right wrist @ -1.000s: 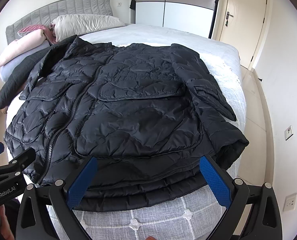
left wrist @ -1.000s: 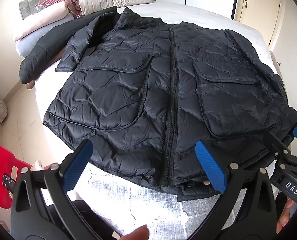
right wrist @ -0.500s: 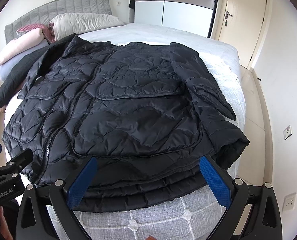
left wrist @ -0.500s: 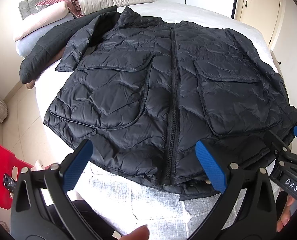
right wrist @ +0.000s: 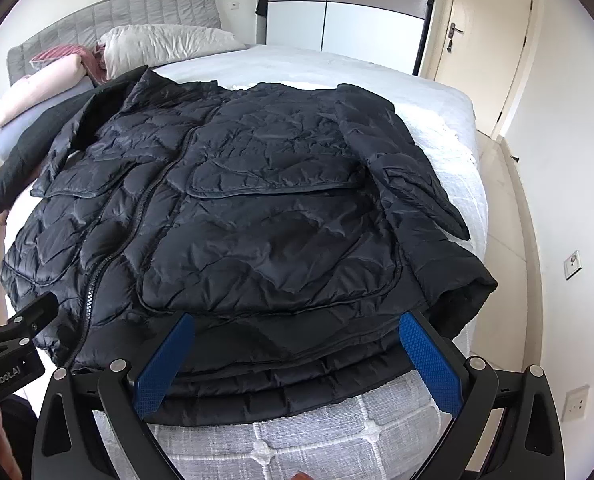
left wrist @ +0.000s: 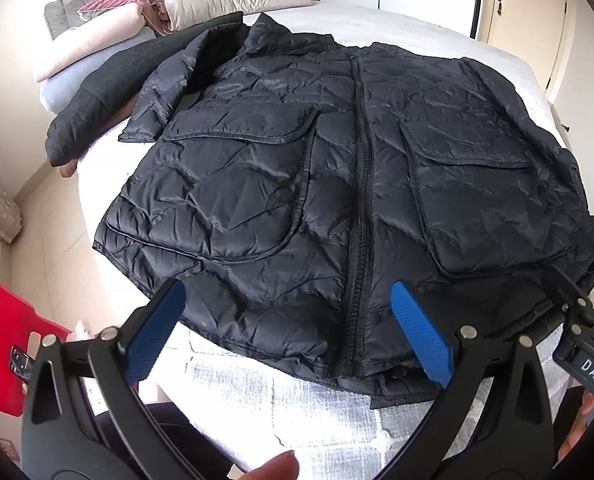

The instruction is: Fold large clothes

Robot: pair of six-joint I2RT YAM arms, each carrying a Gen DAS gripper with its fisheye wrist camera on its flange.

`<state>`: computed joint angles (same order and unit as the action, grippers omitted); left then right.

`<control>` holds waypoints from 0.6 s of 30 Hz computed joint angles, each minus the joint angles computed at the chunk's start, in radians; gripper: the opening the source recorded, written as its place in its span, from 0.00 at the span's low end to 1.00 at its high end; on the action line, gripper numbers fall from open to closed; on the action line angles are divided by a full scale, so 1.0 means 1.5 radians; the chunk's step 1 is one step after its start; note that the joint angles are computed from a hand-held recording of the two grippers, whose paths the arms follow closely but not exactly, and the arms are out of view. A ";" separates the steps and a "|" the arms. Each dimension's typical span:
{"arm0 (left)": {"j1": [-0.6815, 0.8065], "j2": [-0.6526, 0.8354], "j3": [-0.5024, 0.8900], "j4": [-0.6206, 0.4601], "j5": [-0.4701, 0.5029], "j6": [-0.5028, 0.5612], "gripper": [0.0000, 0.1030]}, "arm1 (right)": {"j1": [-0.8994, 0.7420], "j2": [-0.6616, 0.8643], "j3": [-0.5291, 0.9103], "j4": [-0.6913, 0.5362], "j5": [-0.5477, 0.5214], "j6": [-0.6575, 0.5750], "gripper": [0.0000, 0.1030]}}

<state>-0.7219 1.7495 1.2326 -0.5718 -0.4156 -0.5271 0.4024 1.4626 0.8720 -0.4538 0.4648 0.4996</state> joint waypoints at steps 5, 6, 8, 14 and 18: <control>0.003 0.016 0.011 -0.006 -0.011 -0.003 0.99 | -0.001 0.008 0.000 -0.002 0.020 0.004 1.00; 0.005 0.019 0.012 -0.007 -0.012 -0.004 0.99 | -0.002 0.009 0.001 -0.003 0.022 0.005 1.00; 0.007 0.023 0.016 -0.010 -0.014 -0.007 0.99 | -0.006 0.011 0.002 -0.003 0.019 0.005 1.00; 0.020 0.026 0.012 0.005 -0.013 -0.005 0.99 | -0.019 0.013 0.001 0.000 0.025 0.006 1.00; 0.030 -0.009 -0.027 0.086 -0.042 0.029 0.99 | -0.054 -0.002 0.018 -0.011 -0.039 -0.021 1.00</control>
